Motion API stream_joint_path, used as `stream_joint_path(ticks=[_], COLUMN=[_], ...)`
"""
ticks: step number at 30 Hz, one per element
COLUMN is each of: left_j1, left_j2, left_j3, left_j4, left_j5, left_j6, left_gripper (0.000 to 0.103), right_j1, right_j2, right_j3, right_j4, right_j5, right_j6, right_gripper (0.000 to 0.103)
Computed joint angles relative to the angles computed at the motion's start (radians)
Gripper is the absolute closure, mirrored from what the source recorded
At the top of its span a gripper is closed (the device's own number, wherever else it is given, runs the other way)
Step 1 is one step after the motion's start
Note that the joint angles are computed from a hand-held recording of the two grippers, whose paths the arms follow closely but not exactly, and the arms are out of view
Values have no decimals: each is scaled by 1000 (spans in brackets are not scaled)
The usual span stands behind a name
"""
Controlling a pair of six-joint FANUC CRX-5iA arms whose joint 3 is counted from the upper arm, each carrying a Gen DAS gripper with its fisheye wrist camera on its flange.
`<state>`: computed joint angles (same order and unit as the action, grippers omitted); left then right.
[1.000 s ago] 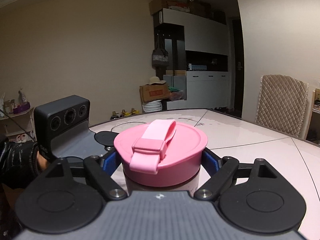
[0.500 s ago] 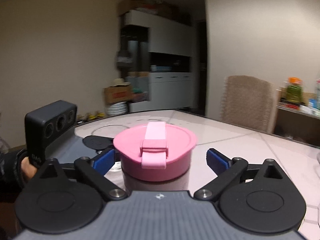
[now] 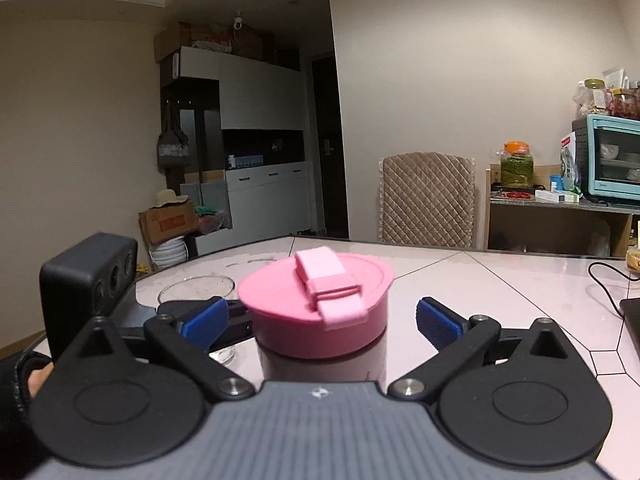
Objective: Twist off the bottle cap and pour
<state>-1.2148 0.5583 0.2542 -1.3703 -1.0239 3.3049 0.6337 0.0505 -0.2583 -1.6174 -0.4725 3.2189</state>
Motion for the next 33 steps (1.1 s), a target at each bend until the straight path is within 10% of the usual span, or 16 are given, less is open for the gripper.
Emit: stream_joint_path(ticks=[33], left_j1=[-10], left_j2=[8], left_j3=[3], left_j4=[-6], left_j5=[-12], left_j6=[7], left_gripper=[13], right_j1=[95], right_j2=[24], right_j3=[18], right_j4=[-14], right_j5=[185], right_j6=[-18], right_gripper=[17])
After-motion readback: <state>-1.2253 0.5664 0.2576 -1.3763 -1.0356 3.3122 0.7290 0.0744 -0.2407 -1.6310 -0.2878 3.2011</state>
